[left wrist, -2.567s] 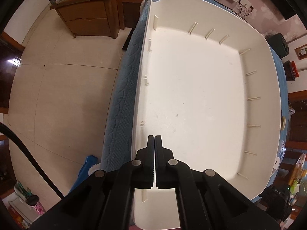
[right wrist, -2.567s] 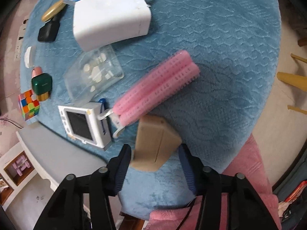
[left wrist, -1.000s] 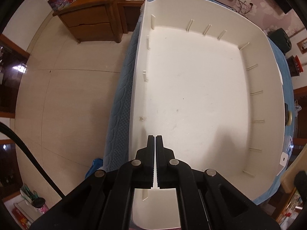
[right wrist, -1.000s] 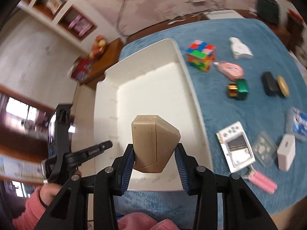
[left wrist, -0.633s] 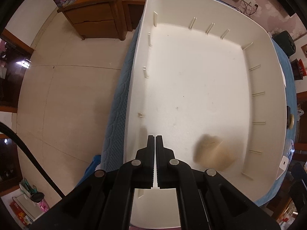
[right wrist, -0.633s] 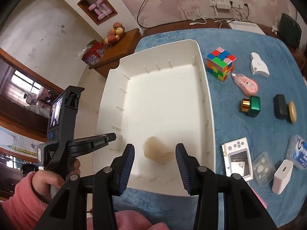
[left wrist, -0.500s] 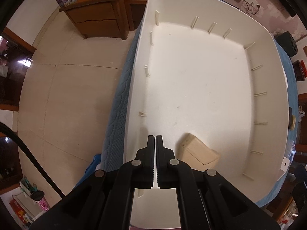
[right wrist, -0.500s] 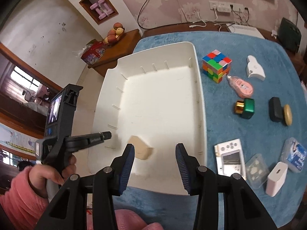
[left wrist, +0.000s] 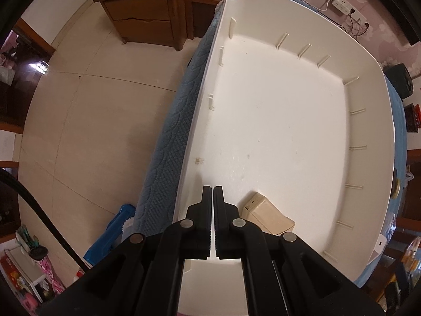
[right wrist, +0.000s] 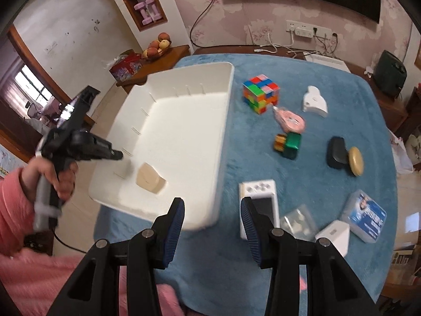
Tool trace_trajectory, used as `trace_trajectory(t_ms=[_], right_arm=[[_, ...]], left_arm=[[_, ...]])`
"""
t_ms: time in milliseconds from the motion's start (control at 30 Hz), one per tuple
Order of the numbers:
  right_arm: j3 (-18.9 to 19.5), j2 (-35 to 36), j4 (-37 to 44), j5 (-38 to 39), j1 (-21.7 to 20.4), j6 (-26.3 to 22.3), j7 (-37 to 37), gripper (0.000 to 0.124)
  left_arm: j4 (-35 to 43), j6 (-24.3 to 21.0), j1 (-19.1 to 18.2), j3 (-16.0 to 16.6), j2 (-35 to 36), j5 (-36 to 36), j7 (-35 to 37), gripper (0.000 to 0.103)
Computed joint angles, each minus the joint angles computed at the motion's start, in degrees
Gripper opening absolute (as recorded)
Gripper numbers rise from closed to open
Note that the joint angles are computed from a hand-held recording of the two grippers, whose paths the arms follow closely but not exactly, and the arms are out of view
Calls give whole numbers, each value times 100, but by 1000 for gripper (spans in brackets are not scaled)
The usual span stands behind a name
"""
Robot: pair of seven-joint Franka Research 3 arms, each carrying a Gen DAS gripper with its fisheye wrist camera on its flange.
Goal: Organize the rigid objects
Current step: 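Grasp the pink hair curler with the right gripper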
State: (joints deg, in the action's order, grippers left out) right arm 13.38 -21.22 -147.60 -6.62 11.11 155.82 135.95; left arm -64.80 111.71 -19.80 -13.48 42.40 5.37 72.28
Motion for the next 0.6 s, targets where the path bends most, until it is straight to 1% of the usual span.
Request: trace_trajectory(t_ms=[133, 167, 233, 300, 500, 600], right_arm=[[-15, -337, -446, 115, 6, 44, 65, 45], [19, -400, -523, 106, -25, 4, 93, 45], [115, -479, -606, 4, -87, -234, 114, 45], [99, -501, -692, -7, -36, -412, 36, 45], [-3, -484, -973, 160, 133, -528, -131, 45], [-92, -397, -1056, 317, 195, -475, -197, 45]], left_arm=[[17, -9, 13, 20, 23, 18, 27, 2], [9, -9, 11, 21, 18, 23, 27, 2], [-22, -2, 18, 31, 4, 44, 41, 2], [-135, 55, 28, 34, -54, 51, 15, 2], [-202, 30, -18, 20, -105, 86, -69, 1], [-336, 81, 3, 21, -170, 116, -37, 1]])
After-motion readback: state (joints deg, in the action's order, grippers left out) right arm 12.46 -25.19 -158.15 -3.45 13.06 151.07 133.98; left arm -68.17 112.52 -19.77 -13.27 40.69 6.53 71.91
